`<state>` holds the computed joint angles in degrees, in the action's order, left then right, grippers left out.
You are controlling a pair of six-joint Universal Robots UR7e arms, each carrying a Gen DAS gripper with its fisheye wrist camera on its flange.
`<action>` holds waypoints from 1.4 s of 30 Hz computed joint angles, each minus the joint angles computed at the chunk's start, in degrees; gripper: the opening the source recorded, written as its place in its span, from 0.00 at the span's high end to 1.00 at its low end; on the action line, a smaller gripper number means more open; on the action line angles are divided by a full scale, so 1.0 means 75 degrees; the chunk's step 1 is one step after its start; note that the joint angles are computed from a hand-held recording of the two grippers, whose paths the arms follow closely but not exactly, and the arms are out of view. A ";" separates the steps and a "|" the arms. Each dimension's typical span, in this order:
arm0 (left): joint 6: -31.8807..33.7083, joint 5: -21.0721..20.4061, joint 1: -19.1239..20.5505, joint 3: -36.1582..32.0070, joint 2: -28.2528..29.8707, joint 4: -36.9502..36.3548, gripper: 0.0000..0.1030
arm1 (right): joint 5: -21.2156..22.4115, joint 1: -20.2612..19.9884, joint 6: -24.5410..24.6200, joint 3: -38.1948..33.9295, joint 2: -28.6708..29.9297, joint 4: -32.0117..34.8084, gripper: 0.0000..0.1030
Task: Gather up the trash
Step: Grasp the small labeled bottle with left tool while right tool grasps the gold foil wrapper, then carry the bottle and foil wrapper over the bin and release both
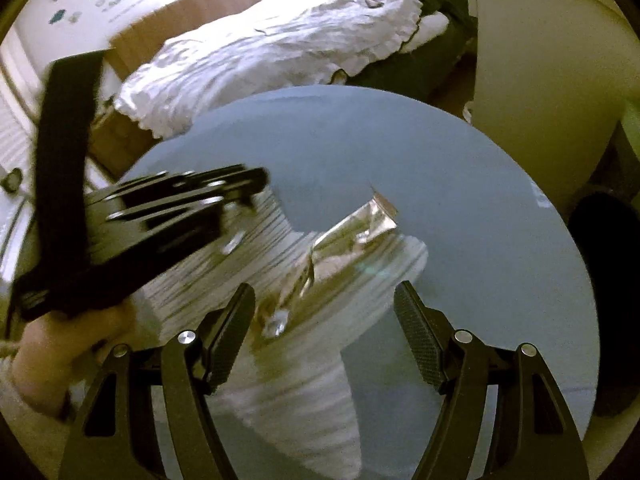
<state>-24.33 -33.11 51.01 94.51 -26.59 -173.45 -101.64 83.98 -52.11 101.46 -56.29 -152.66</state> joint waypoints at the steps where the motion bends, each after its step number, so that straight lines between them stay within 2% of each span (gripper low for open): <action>1: -0.0047 -0.0017 -0.0022 0.0180 -0.0081 -0.0144 0.80 | -0.0098 0.0063 -0.0048 0.0067 0.0080 -0.0272 0.30; 2: -0.0061 -0.0048 -0.0009 0.0242 -0.0128 -0.0197 0.78 | -0.0170 0.0043 -0.0201 0.0110 0.0103 -0.0466 0.31; 4: -0.0188 -0.0153 -0.0048 0.0484 -0.0267 -0.0264 0.77 | -0.0479 0.0144 -0.0667 0.0287 0.0266 -0.1280 0.40; 6: -0.0259 -0.0018 -0.0140 0.0650 -0.0325 -0.0223 0.63 | -0.0595 0.0164 -0.1120 0.0411 0.0383 -0.1920 0.59; 7: -0.0243 0.0120 -0.0201 0.0696 -0.0310 -0.0227 0.49 | -0.0501 0.0130 -0.1094 0.0381 0.0346 -0.1792 0.64; 8: -0.0164 0.0206 -0.0233 0.0703 -0.0280 -0.0262 0.40 | -0.0498 0.0101 -0.1118 0.0385 0.0324 -0.1848 0.77; 9: -0.0086 0.0265 -0.0269 0.0699 -0.0244 -0.0276 0.39 | -0.0427 0.0050 -0.1081 0.0341 0.0284 -0.1717 0.85; 11: -0.0015 0.0253 -0.0265 0.0602 -0.0192 -0.0170 0.39 | -0.0183 -0.0086 -0.0840 0.0192 0.0198 -0.1272 0.90; 13: -0.0132 0.0181 -0.0295 0.0503 -0.0189 0.0103 0.39 | 0.0194 -0.0263 -0.0562 0.0045 0.0042 -0.0669 0.91; 17: -0.0100 0.0121 -0.0474 0.0532 -0.0097 0.0116 0.38 | 0.0687 -0.0491 -0.0525 -0.0033 -0.0240 -0.0216 0.92; 19: -0.0207 0.0224 -0.0563 0.0475 0.0007 0.0475 0.35 | 0.1102 -0.0637 -0.0504 -0.0084 -0.0440 0.0159 0.92; 23: -0.0695 0.0445 -0.0517 0.0328 0.0080 0.1131 0.34 | 0.1493 -0.0768 -0.0558 -0.0112 -0.0707 0.0511 0.92; 25: -0.0969 0.0457 -0.0446 0.0350 0.0018 0.1073 0.37 | 0.1571 -0.0807 -0.0598 -0.0092 -0.0797 0.0614 0.92; 27: -0.1005 0.0603 -0.0419 0.0324 -0.0007 0.1171 0.48 | 0.1620 -0.0841 -0.0638 -0.0076 -0.0840 0.0675 0.92; 28: -0.0971 0.0616 -0.0414 0.0327 -0.0015 0.1193 0.48 | 0.1653 -0.0862 -0.0640 -0.0079 -0.0866 0.0721 0.92; 32: -0.0890 0.0533 -0.0469 0.0456 -0.0038 0.1018 0.49 | 0.1969 -0.1035 -0.0654 -0.0014 -0.1087 0.0933 0.92; 37: -0.0722 0.0134 -0.0633 0.0363 0.0050 0.0454 0.49 | 0.2642 -0.1324 -0.0425 -0.0360 -0.1221 0.1243 0.92; 39: -0.0251 -0.0074 -0.0766 0.0021 0.0252 -0.0018 0.49 | 0.2854 -0.1436 -0.0247 -0.0597 -0.1208 0.1047 0.92; 42: 0.0634 -0.0592 -0.0908 -0.0854 0.0704 -0.0526 0.49 | 0.3275 -0.1739 0.0435 -0.1187 -0.1138 0.0730 0.92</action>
